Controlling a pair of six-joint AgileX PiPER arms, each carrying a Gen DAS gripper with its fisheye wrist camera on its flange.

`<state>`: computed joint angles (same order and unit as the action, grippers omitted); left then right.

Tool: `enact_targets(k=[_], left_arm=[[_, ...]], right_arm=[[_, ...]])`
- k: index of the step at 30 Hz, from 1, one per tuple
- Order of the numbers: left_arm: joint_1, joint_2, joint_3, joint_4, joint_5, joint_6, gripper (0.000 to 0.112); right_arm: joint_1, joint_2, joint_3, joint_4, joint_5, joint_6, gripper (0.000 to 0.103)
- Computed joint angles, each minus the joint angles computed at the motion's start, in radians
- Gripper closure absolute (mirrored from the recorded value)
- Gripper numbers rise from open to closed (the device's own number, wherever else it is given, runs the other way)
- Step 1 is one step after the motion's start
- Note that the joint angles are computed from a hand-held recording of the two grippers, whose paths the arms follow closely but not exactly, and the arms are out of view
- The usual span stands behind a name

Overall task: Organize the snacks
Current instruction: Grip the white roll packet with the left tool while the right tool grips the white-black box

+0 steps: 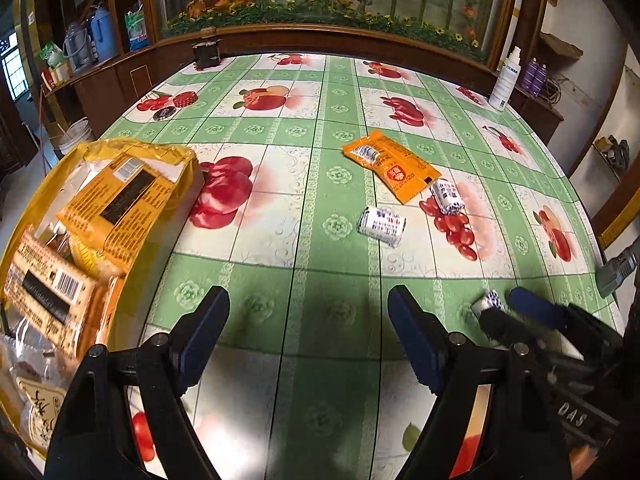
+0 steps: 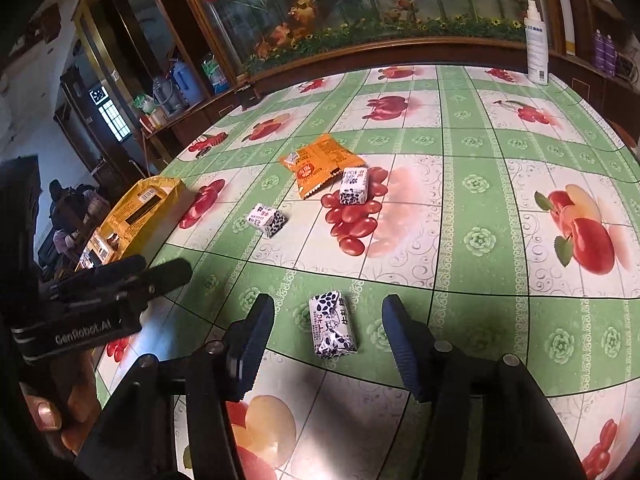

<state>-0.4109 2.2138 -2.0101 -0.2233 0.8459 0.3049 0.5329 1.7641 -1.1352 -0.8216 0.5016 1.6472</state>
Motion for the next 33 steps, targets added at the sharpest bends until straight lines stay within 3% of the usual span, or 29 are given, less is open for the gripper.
enact_targets(k=[8,20,23,26,28,30,32,33], left_arm=[[-0.035,0.128,-0.194,-0.037,0.09,0.006,0.031],[-0.083,0.4,-0.7,0.045,0.328,-0.084,0.031],[-0.093,0.357,-0.59,0.058,0.248,-0.07,0.031],[-0.097,0.316,-0.496,0.063,0.177,-0.051,0.032],[-0.091,0.308,-0.48,0.053,0.159,-0.042,0.043],[-0.084,0.295,-0.458,0.046,0.14,-0.038,0.067],[-0.069,0.294,-0.462,0.015,0.153,-0.025,0.082],[-0.057,0.295,-0.465,-0.015,0.165,-0.016,0.082]], right_arm=[[-0.002,0.034,-0.026,0.014,-0.011,-0.044,0.044],[0.013,0.078,-0.102,0.083,0.054,-0.181,0.054],[0.014,0.078,-0.101,0.081,0.056,-0.177,0.061],[0.013,0.08,-0.102,0.086,0.056,-0.183,0.082],[0.01,0.076,-0.096,0.087,0.046,-0.18,0.083],[0.009,0.071,-0.089,0.082,0.038,-0.17,0.083],[0.008,0.065,-0.078,0.067,0.028,-0.148,0.083],[0.006,0.058,-0.067,0.056,0.015,-0.131,0.083]])
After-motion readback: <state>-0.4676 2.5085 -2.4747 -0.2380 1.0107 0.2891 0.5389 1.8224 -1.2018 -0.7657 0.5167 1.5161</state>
